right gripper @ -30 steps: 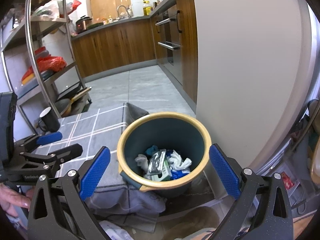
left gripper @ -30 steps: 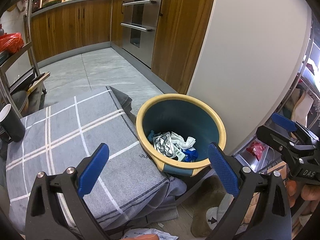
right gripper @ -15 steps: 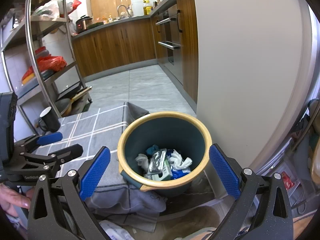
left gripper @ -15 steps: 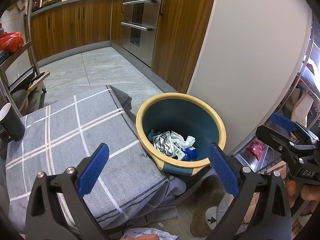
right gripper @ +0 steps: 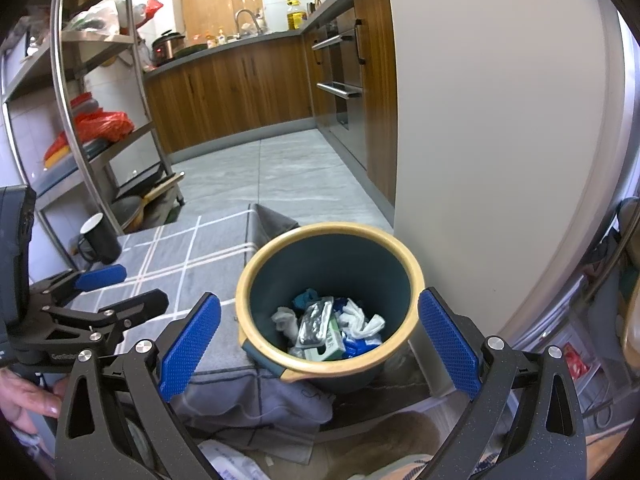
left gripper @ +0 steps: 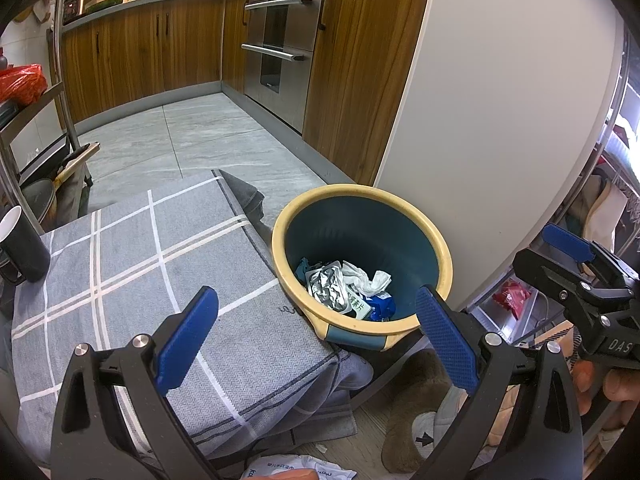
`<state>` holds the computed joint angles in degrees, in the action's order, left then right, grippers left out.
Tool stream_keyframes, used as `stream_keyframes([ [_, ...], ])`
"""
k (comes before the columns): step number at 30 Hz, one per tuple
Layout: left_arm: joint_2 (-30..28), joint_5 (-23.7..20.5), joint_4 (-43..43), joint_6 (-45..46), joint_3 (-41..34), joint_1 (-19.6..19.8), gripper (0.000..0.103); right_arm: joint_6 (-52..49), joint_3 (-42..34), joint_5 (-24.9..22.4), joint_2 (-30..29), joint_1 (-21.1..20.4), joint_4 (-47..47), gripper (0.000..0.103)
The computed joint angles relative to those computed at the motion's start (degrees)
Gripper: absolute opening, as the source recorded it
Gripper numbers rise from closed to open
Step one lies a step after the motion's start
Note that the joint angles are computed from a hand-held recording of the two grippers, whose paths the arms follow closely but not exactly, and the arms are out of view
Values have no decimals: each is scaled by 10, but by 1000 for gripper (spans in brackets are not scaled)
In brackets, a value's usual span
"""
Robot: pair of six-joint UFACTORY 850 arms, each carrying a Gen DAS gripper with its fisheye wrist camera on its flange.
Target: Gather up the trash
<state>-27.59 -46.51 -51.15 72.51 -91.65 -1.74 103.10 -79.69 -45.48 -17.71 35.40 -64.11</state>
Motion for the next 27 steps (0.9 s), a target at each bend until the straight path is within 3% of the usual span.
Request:
stream_keyframes([
  [27,3,-12,-12,19,7,2,97,-2,-1,1,-1,1,2,98],
])
